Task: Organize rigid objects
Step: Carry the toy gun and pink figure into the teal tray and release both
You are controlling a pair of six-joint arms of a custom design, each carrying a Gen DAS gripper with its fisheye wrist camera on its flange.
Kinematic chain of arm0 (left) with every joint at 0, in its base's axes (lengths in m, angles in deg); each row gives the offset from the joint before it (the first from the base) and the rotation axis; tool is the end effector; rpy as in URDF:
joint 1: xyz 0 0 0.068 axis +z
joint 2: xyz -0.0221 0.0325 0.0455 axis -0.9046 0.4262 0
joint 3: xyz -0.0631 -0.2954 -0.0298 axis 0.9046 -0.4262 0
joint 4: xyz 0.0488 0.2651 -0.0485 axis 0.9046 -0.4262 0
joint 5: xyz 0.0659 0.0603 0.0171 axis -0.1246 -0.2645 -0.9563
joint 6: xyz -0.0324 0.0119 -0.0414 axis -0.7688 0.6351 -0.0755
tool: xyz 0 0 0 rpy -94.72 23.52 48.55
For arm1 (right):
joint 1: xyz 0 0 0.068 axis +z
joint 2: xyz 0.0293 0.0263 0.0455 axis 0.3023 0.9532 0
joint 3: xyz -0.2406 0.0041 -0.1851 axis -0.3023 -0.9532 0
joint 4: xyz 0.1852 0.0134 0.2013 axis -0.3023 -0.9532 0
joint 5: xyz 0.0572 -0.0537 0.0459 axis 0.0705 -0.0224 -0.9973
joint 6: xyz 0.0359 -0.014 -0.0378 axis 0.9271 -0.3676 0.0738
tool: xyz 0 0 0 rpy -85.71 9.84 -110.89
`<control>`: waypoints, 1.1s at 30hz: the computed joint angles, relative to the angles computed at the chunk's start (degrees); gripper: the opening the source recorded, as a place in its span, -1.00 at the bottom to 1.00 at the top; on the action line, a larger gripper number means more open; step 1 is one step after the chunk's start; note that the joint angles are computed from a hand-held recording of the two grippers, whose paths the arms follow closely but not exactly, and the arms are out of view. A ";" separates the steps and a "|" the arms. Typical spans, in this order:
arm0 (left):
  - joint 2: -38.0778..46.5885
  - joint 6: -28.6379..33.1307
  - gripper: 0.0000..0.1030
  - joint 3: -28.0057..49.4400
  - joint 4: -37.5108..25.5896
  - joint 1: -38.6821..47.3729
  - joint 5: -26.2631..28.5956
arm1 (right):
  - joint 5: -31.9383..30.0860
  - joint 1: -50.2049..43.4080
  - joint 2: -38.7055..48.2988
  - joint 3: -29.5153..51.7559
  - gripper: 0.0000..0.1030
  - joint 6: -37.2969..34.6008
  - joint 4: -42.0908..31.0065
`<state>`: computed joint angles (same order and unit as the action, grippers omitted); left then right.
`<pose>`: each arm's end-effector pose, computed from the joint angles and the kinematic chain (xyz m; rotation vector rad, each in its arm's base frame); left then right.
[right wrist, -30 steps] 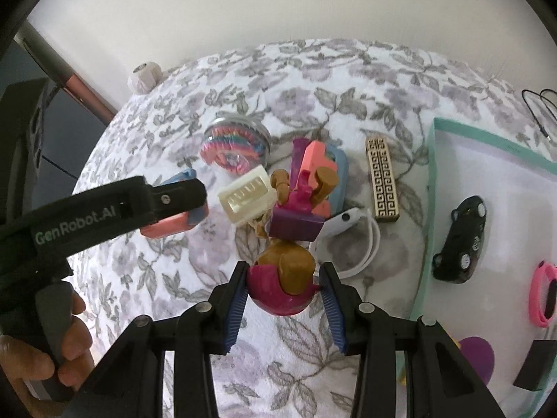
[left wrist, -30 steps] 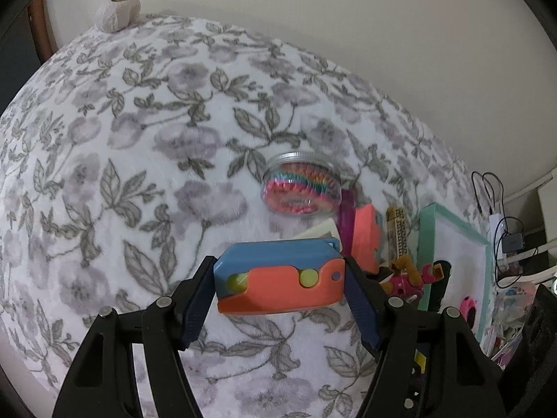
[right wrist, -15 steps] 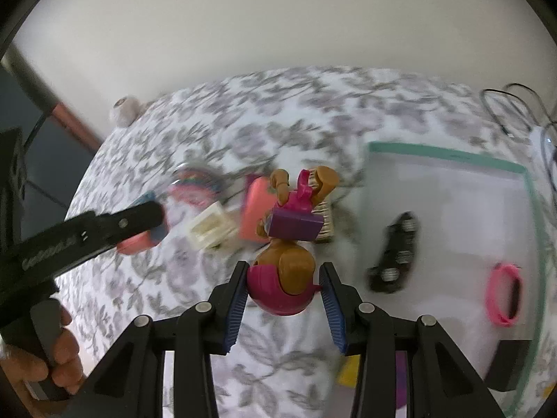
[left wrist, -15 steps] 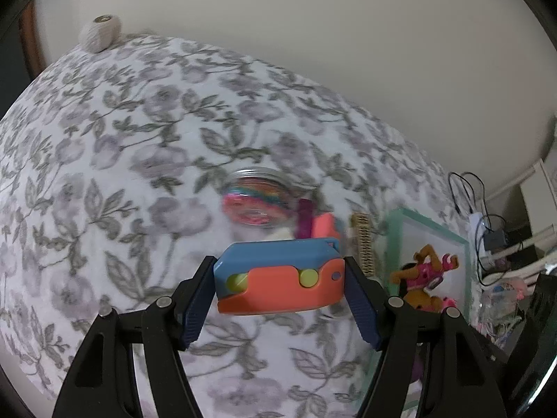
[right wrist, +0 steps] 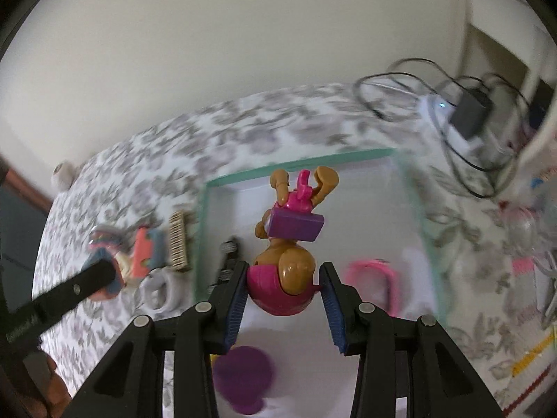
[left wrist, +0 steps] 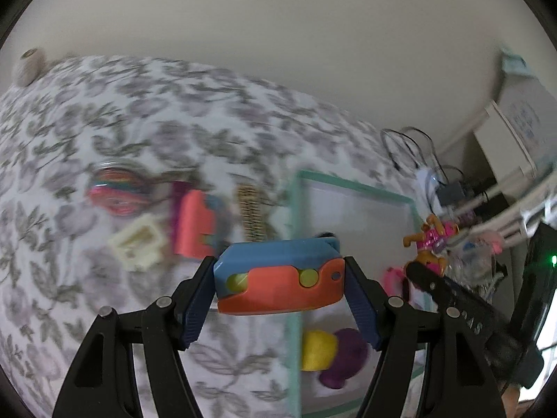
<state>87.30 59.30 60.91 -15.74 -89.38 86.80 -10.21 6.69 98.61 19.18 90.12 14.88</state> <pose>0.2189 -0.1083 0.1532 0.1005 2.6776 -0.5537 0.1531 -0.0256 0.1415 0.4313 2.5838 0.1343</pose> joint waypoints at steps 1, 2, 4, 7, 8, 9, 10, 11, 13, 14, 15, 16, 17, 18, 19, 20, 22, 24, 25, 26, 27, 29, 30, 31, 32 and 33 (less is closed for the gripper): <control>0.56 -1.12 0.40 -0.30 1.36 -2.76 -0.78 | -0.84 -2.88 -0.62 -0.01 -0.16 -1.49 -0.63; 1.19 -1.69 0.40 -0.03 1.92 -4.51 -1.25 | -2.03 -6.53 -1.51 -0.02 -0.16 -3.65 -1.61; 2.89 -2.96 0.40 0.63 3.27 -8.46 -2.52 | -3.17 -11.61 -1.94 0.13 -0.16 -6.53 -2.41; 6.14 -4.29 0.40 1.94 5.34 -14.00 -4.51 | -4.39 -16.91 -1.15 0.33 -0.16 -9.76 -2.41; 6.86 -4.52 0.40 2.19 5.77 -15.15 -4.92 | -4.68 -17.92 -0.76 0.36 -0.16 -10.38 -2.29; 7.71 -4.75 0.40 2.50 6.22 -16.20 -5.22 | -5.03 -18.94 -0.38 0.42 -0.16 -11.14 -2.25; 8.41 -4.91 0.40 2.70 6.61 -17.06 -5.39 | -5.27 -19.81 0.04 0.41 -0.16 -11.95 -2.19; 9.21 -5.18 0.40 2.89 7.09 -18.00 -5.62 | -5.35 -20.27 0.45 0.36 -0.16 -12.41 -1.96; 10.47 -5.43 0.40 3.21 7.70 -19.39 -6.16 | -5.05 -20.50 1.47 0.19 -0.15 -12.95 -1.24; 11.10 -5.46 0.40 3.40 7.94 -20.10 -6.59 | -4.84 -20.25 2.22 -0.01 -0.15 -12.97 -0.58; 11.54 -5.36 0.40 3.43 8.15 -20.56 -6.96 | -4.77 -20.02 2.79 -0.19 -0.16 -12.93 -0.07; 12.10 -5.42 0.40 3.63 8.28 -21.07 -7.38 | -4.80 -19.73 3.87 -0.46 -0.15 -12.96 0.80; 12.72 -5.44 0.40 3.84 8.39 -21.51 -7.64 | -4.66 -19.41 4.82 -0.60 -0.15 -12.90 1.49; 13.37 -5.50 0.40 4.03 8.54 -21.86 -7.75 | -4.31 -18.93 6.02 -0.80 -0.15 -12.70 2.47; 13.84 -5.59 0.40 4.13 8.66 -22.17 -7.78 | -3.71 -18.39 7.68 -1.11 -0.15 -12.52 3.77; 14.43 -5.67 0.40 4.31 8.82 -22.44 -7.78 | -3.36 -18.14 8.81 -1.27 -0.15 -12.40 4.60; 15.25 -5.81 0.40 4.46 9.15 -22.92 -7.87 | -2.95 -17.85 11.17 -1.66 -0.15 -12.19 6.39; 16.11 -5.83 0.40 4.89 8.88 -23.43 -8.29 | -2.75 -17.66 13.25 -2.06 -0.15 -12.06 8.11; 16.48 -5.81 0.40 5.08 8.76 -23.63 -8.46 | -2.55 -17.46 13.68 -2.10 -0.15 -11.92 8.43; 17.06 -5.80 0.40 5.37 8.68 -23.77 -8.55 | -2.16 -17.14 14.32 -2.20 -0.15 -11.74 8.92; 17.45 -5.81 0.40 5.63 8.46 -23.91 -8.59 | -1.84 -16.88 14.76 -2.24 -0.15 -11.59 9.26; 18.03 -5.76 0.41 5.97 8.10 -23.96 -8.43 | -1.51 -16.56 15.48 -2.24 -0.15 -11.38 9.66; 18.22 -5.77 0.41 6.14 7.85 -23.95 -8.42 | -1.57 -16.57 15.71 -2.20 -0.15 -11.36 9.70; 18.32 -5.83 0.41 6.25 7.66 -23.93 -8.48 | -1.61 -16.58 15.90 -2.14 -0.15 -11.35 9.71; 18.35 -5.85 0.41 6.35 7.48 -23.96 -8.54 | -1.56 -16.52 16.00 -2.11 -0.14 -11.28 9.74; 18.37 -5.76 0.41 6.41 7.34 -23.95 -8.55 | -1.44 -16.43 16.06 -2.06 -0.14 -11.21 9.70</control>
<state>105.66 53.55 67.32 -8.41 -113.34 78.25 -11.65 -9.75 114.68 17.12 78.91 24.58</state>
